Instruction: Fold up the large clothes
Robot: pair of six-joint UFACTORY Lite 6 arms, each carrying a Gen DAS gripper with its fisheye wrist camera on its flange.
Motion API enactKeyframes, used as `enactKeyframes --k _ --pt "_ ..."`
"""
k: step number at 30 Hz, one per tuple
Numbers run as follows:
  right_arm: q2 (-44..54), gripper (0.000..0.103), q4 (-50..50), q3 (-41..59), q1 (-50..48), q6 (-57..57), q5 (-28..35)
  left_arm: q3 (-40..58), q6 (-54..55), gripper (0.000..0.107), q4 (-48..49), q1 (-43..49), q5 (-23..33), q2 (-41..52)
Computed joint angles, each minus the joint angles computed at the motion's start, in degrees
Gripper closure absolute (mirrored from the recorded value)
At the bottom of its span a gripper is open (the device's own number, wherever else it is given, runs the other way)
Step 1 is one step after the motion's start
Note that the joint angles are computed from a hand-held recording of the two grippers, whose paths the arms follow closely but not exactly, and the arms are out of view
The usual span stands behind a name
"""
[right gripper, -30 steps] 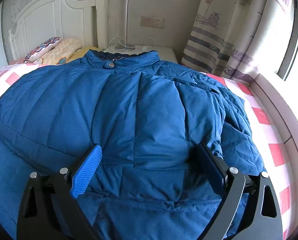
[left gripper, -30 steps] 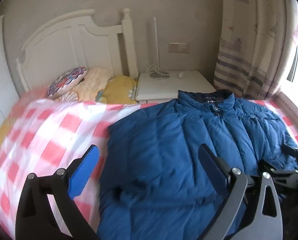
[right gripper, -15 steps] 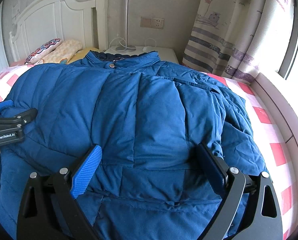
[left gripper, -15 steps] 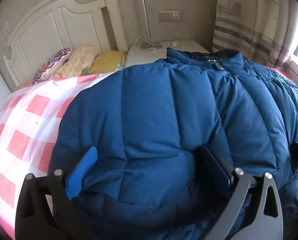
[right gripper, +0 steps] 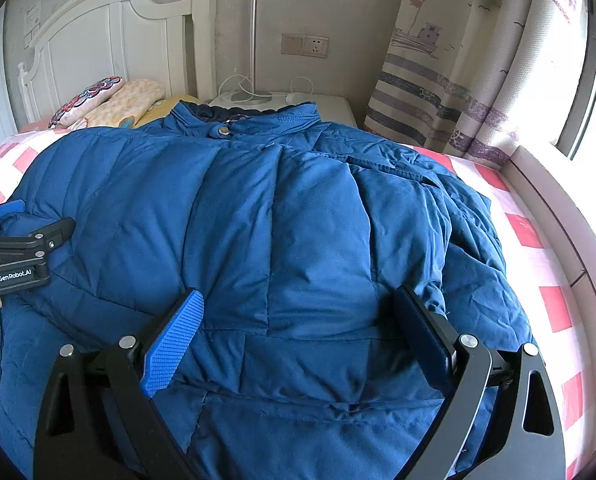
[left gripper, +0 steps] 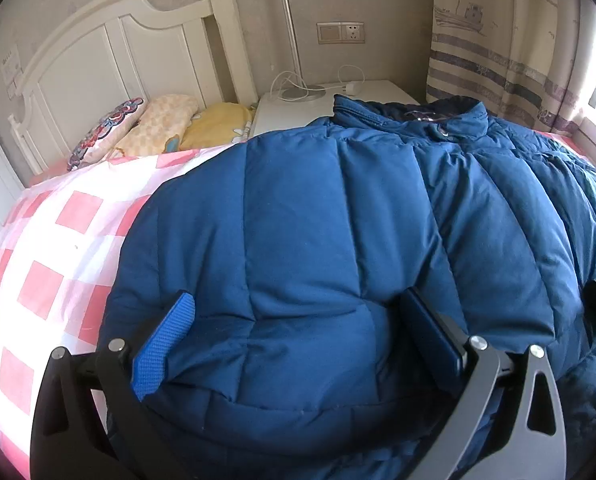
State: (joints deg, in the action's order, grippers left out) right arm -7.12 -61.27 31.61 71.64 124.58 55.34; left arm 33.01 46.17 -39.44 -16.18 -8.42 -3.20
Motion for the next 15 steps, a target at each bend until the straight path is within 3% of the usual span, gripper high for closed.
enactKeyframes --k 15 --pt "0.2 0.011 -0.2 0.1 -0.1 0.1 -0.1 -0.2 -0.4 0.006 0.3 0.0 -0.2 -0.1"
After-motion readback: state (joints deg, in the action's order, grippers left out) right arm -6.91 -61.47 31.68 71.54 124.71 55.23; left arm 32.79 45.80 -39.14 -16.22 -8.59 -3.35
